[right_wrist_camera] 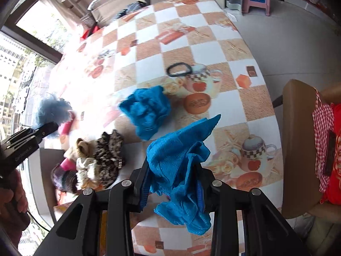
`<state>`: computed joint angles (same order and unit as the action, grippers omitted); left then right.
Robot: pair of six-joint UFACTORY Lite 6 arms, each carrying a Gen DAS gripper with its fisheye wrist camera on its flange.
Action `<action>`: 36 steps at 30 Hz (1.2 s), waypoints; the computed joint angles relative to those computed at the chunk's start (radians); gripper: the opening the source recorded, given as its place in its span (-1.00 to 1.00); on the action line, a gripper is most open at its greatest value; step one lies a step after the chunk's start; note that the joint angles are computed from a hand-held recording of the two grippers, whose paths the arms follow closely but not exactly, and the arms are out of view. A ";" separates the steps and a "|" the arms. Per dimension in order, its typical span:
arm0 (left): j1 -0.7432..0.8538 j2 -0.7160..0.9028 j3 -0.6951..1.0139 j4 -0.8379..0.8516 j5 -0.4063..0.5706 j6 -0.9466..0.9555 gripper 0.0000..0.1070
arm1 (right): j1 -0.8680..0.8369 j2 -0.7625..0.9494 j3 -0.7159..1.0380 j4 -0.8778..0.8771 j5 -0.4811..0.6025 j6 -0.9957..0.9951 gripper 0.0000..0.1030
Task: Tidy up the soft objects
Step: 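Carry the fluffy plush in the left tool to the white box while the right tool carries the blue cloth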
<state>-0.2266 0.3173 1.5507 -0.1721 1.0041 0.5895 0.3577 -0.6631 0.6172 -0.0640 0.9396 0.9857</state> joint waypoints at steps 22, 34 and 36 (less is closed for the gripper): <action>0.383 -0.362 -0.250 -0.067 0.193 0.332 -0.62 | 0.511 0.433 0.490 -0.148 0.036 0.309 -0.29; 0.555 -0.455 -0.327 -0.070 0.278 0.482 -0.62 | 0.731 0.512 0.584 -0.181 0.049 0.486 -0.29; 0.572 -0.449 -0.314 -0.077 0.284 0.489 -0.62 | 0.741 0.538 0.608 -0.180 0.045 0.480 -0.29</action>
